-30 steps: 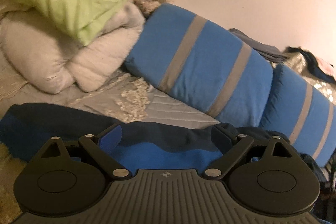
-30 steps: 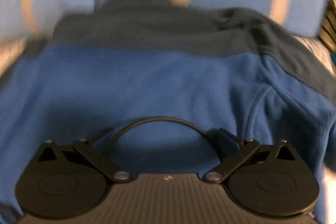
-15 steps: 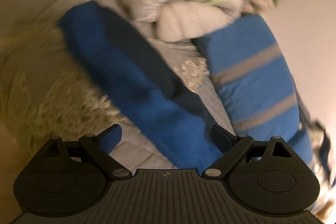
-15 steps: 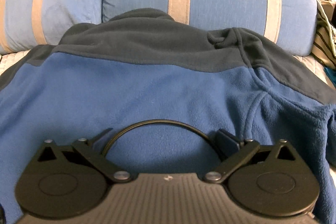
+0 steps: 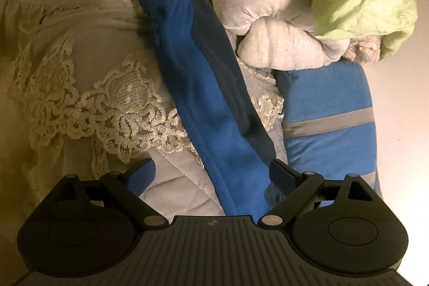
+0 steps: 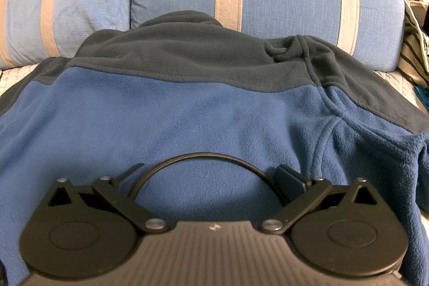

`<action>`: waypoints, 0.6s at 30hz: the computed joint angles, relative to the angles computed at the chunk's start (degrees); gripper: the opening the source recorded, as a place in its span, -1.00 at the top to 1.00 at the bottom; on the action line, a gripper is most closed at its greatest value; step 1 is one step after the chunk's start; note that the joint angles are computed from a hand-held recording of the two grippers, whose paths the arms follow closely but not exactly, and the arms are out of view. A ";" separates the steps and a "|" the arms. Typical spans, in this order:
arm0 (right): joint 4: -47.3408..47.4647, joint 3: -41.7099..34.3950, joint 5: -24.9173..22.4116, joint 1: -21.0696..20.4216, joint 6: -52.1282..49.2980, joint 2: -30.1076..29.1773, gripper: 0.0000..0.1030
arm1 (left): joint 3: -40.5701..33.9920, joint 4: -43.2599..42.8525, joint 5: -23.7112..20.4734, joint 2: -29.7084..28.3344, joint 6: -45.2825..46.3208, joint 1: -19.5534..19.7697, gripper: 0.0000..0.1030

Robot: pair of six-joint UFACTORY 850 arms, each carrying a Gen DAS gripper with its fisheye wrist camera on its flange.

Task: Fold clothes
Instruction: 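Move the left gripper over the blue sleeve lying beside the pillows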

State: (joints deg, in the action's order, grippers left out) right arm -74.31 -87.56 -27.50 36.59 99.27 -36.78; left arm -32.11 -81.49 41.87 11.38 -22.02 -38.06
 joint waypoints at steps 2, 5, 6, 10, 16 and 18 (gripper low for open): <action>0.02 -0.01 0.00 -0.01 -0.03 0.00 -1.00 | -0.19 -0.30 0.29 -0.30 -0.18 0.02 -0.82; 0.01 -0.01 -0.03 0.01 0.01 0.02 -1.00 | -0.74 -0.85 0.09 -0.68 0.57 0.28 -0.82; 0.01 -0.01 -0.04 0.02 0.01 0.03 -1.00 | -0.93 -1.06 -0.04 -0.76 0.93 0.37 -0.82; 0.03 -0.01 -0.04 0.02 -0.02 0.04 -1.00 | -0.43 0.20 -0.13 -0.67 0.03 0.56 -0.82; 0.02 -0.02 -0.08 0.04 0.01 0.04 -1.00 | -0.34 1.20 0.41 -1.04 -0.61 0.76 -0.82; -0.02 0.00 -0.09 0.05 0.05 0.04 -1.00 | -0.28 1.28 0.68 -1.09 -1.40 0.76 -0.82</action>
State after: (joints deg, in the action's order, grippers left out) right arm -74.33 -87.56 -27.58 36.64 99.32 -36.74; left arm -32.39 -80.21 42.55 10.29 -23.41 -37.30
